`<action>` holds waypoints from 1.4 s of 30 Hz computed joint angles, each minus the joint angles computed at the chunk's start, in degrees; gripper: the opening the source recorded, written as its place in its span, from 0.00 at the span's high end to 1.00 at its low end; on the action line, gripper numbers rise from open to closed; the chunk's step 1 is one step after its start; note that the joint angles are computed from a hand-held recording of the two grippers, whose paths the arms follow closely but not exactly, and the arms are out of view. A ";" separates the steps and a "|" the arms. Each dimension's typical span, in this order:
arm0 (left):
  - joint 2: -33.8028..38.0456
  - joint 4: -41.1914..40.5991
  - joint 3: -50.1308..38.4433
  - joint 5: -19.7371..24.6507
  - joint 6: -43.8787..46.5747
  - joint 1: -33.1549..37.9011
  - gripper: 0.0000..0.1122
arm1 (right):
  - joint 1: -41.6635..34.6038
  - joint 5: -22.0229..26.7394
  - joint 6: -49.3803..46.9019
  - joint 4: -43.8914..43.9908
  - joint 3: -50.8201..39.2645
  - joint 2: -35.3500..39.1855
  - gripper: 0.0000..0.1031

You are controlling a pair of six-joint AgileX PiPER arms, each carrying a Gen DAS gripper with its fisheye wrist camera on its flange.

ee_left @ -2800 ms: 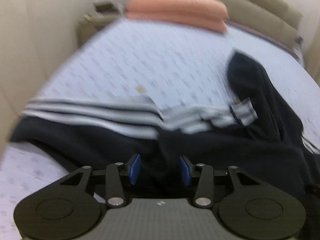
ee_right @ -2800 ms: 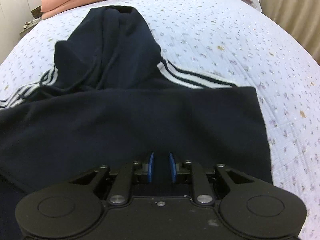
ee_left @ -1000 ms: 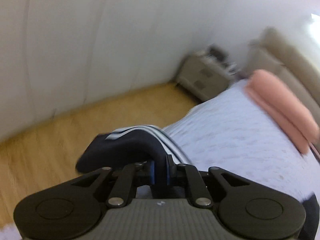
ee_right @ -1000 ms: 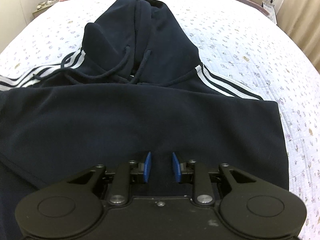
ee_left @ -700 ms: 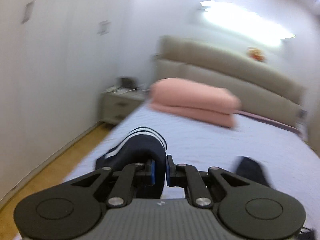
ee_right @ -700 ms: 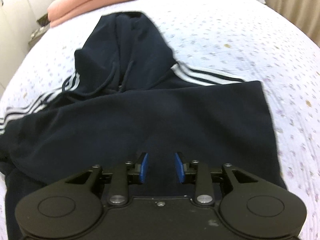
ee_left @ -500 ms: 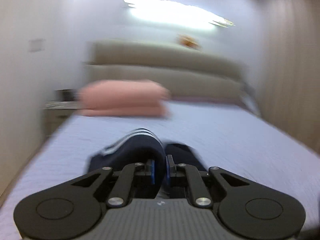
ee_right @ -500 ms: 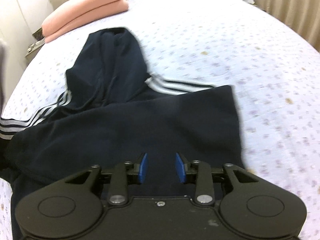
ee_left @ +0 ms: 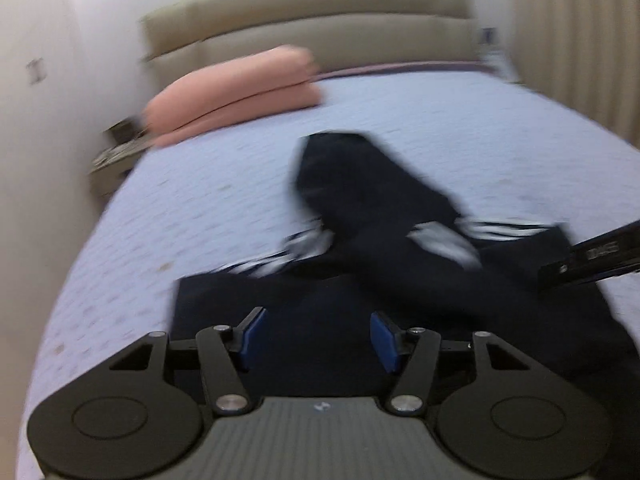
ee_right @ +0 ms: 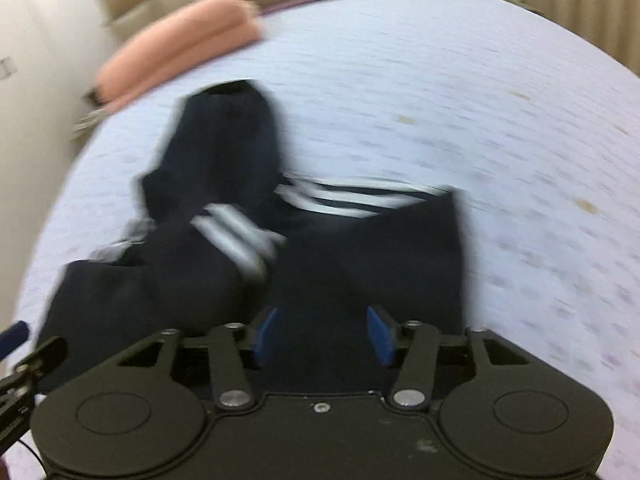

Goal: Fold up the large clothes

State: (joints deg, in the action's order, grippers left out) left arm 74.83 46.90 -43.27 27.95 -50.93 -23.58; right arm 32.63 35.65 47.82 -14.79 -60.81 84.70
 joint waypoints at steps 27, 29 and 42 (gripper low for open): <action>7.81 -24.24 -1.48 -6.77 25.33 20.80 0.54 | -6.38 2.85 9.44 -12.46 7.28 -9.25 0.64; 7.78 -25.13 -1.79 -6.33 26.34 20.99 0.54 | -9.61 7.59 3.74 -6.64 8.97 -8.17 0.61; 8.89 -23.86 -4.18 -6.55 25.05 19.95 0.54 | -10.61 -3.07 -1.00 -5.76 1.21 6.39 0.28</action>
State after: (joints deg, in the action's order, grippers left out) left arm 83.72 23.04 -47.45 21.40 -25.88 -3.63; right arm 22.01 32.58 46.82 -20.56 -59.60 91.09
